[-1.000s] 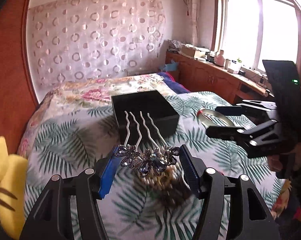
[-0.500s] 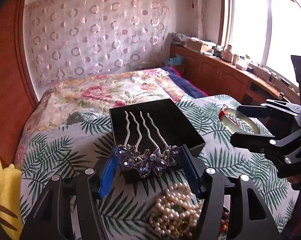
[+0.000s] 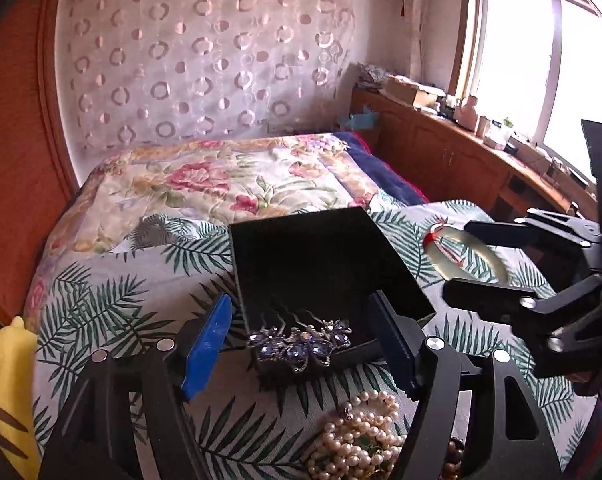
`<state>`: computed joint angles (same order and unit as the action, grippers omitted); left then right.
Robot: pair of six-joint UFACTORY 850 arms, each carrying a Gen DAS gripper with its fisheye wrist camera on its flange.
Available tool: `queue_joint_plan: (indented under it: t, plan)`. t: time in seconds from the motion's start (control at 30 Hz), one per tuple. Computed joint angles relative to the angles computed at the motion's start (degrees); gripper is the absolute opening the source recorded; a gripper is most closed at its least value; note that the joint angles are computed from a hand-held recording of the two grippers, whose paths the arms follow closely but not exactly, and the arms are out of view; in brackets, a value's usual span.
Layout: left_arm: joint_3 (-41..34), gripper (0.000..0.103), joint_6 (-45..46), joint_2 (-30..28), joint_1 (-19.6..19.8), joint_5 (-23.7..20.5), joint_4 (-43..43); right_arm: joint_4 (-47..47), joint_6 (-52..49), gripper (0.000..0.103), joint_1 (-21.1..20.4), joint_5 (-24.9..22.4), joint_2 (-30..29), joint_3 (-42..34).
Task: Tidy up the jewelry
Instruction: 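Carry comb and jade bangle into the black box and open both grippers, then withdraw both grippers from the box back toward the remaining jewelry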
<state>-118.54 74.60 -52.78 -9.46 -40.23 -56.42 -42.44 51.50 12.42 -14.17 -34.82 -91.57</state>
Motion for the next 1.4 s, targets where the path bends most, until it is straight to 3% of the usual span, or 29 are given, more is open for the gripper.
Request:
queue_joint_plan:
  t: [0.23,0.5,0.73,0.93,1.03,1.2,1.4]
  plan:
    - [1.6,0.086,2.4,1.4,2.2,2.0,-5.6,10.4,-11.8,0.074,-0.2,-0.4,-4.2,-6.2]
    - [2.6,0.089,3.5,1.7,4.3,3.4,-6.9,20.6,-24.8,0.074,1.5,-3.8,-9.5,-13.4]
    - [3.2,0.089,3.1,1.7,5.0,4.4,-5.9,13.7,-18.8,0.074,2.3,-10.6,-14.0,-20.3]
    - [3.8,0.089,3.5,1.8,5.3,4.7,-5.6,14.7,-19.6,0.074,1.7,-13.0,-16.0,-23.5]
    - [4.2,0.089,3.9,1.8,5.3,4.9,-5.7,14.4,-19.4,0.074,1.7,-12.3,-15.7,-22.8]
    - [4.4,0.089,3.6,1.7,5.5,5.0,-5.4,13.5,-17.6,0.088,2.1,-7.8,-13.3,-19.4]
    - [4.9,0.089,3.2,1.9,5.8,5.2,-5.2,16.1,-21.8,0.088,3.2,-7.5,-13.0,-19.3]
